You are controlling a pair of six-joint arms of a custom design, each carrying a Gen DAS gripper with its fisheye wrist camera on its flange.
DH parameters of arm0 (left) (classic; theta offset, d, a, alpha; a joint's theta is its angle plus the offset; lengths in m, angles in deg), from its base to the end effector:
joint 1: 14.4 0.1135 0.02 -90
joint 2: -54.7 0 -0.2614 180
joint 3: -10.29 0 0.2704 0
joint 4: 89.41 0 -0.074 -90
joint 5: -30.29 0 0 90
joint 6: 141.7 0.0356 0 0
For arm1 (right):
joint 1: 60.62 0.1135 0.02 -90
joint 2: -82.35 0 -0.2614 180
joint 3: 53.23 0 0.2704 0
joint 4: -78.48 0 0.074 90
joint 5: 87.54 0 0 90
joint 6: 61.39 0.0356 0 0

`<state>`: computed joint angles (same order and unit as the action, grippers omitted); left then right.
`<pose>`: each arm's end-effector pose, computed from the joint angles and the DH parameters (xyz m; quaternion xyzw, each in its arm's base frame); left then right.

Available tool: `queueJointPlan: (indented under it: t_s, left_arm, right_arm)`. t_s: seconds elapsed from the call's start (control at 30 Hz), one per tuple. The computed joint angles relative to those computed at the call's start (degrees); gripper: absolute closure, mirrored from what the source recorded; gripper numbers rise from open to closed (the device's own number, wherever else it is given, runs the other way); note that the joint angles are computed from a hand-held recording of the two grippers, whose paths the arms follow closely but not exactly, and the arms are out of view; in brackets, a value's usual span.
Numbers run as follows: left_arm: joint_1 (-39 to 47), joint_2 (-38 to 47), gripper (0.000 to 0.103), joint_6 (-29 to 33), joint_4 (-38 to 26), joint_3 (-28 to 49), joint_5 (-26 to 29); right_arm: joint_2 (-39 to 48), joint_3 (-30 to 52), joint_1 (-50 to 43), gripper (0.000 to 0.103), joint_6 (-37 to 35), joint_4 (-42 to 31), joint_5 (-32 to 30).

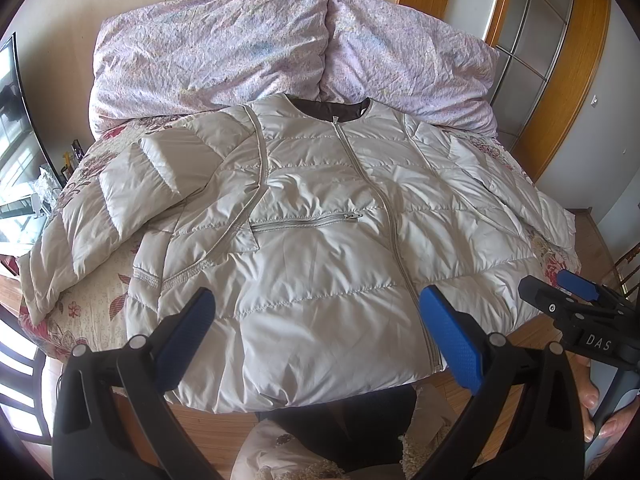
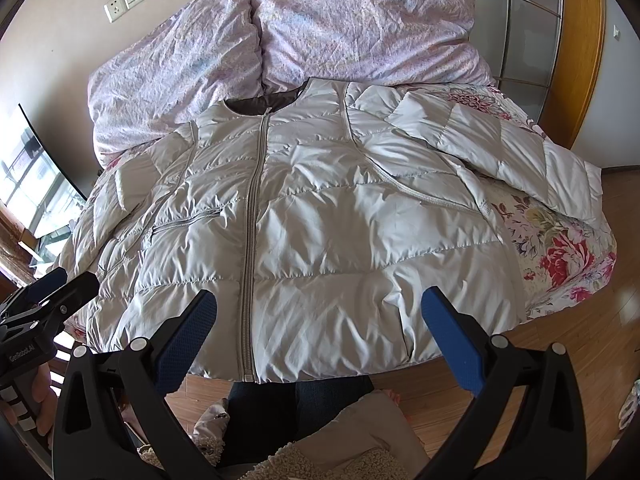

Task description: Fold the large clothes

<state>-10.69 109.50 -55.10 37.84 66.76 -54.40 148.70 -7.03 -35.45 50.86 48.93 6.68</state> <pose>0.2081 0.0102 0.2498 -0.0430 0.9410 -0.0428 0.3329 0.2182 0.0996 0.1763 -0.0112 0.9382 0.1068 0.3291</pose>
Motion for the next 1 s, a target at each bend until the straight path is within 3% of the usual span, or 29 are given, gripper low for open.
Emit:
queueJointPlan:
  t_s: [0.2,0.33,0.6,0.87,0.93,1.0]
  left_arm:
    - [-0.39,0.03,0.002,-0.28,0.05,-0.01,-0.29]
    - [-0.55,1.24,0.002,-0.54,1.02,-0.14,-0.73]
    - [-0.37,8.37,0.002,-0.13,7.01,0.22,-2.05]
    - [0.69,19.20,0.002,0.67,12.29,3.18,-1.15]
    - [0.67,21.70,0.002,0.64,13.83,3.91,-1.45]
    - [0.70,23.94,0.002,0.62,14.83,4.67,-2.04]
  right_arm:
    - [0.19,0.23,-0.12,0.001,0.05,0.15,-0.52]
    - [1.80,-1.08,-3.56,0.001,-0.37,4.34,-4.02]
    - [11.40,-3.56,-17.35,0.001,2.87,20.70,-17.76]
    - [25.76,2.76,-35.59,0.001,9.31,27.66,-23.76]
    - [30.08,5.04,-40.40,0.013,11.50,29.51,-24.68]
    - [34.43,7.93,-44.92,0.019,13.68,29.79,-25.84]
